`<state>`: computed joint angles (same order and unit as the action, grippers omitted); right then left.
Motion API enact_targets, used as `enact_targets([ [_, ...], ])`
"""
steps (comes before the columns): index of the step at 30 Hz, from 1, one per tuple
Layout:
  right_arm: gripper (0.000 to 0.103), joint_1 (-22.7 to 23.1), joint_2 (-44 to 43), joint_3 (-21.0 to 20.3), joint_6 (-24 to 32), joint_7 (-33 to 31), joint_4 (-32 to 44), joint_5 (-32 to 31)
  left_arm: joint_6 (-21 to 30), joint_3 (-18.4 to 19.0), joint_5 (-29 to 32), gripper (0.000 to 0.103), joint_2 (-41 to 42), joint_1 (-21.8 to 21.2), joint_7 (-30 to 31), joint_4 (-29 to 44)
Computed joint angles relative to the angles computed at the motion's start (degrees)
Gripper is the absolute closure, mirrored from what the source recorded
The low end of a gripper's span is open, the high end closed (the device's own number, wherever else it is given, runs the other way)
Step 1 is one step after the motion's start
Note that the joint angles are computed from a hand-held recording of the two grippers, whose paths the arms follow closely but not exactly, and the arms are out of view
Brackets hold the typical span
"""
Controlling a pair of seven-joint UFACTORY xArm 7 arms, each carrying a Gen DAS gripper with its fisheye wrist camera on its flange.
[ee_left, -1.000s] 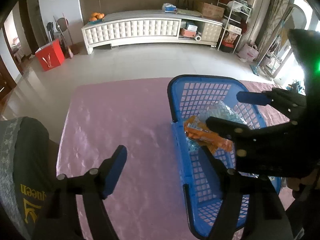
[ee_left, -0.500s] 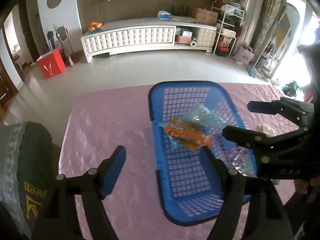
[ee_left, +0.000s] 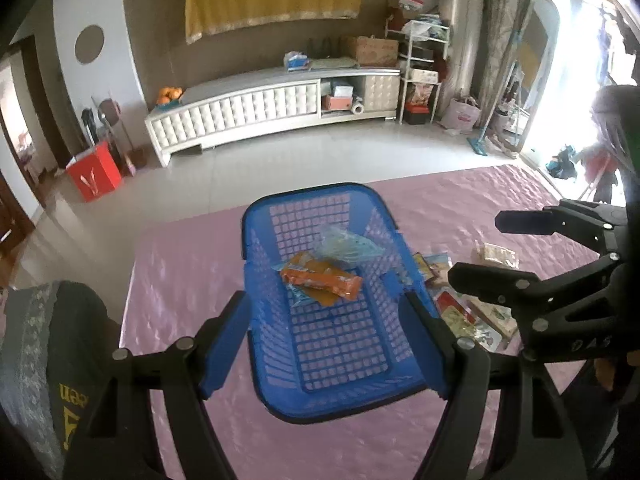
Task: Organize snacks
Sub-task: 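Move both tools away from the basket over the remaining snacks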
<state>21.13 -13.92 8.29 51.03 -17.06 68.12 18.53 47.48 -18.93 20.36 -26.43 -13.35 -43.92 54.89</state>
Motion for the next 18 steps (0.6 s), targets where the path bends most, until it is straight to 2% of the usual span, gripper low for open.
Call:
enact_targets([
  [2, 0.013, -0.2, -1.3, -0.9, 0.6, -0.4, -1.0, 1.6, 0.5, -1.5, 1.5, 0.022, 0.3, 0.4, -1.3, 0.6],
  [3, 0.009, -0.4, -2.3, -1.2, 0.2, -0.3, -2.1, 1.9, 0.9, -2.3, 2.5, 0.015, 0.5, 0.6, -2.3, 0.9],
  [5, 0.004, -0.9, -4.7, -2.1, -1.2, -1.0, -4.5, 2.7, 0.1, -2.5, 2.6, 0.008, 0.7, 0.0, -3.4, 0.8],
  [6, 0.003, -1.1, -5.9, -2.5, -1.9, -1.3, -5.7, 3.0, -0.1, -2.5, 2.4, 0.0, 0.9, -0.3, -3.8, 0.8],
  [13, 0.002, -2.3, -12.6, -4.8, -3.3, -5.3, -12.1, 1.0, 1.3, -5.7, 5.3, 0.0, 5.7, -2.3, -9.1, 4.2],
  [18, 0.002, -3.0, -15.7, -7.9, -3.2, -8.1, -15.3, 2.4, 3.0, -6.4, 7.8, 0.0, 10.0, -5.4, -14.6, 6.8],
])
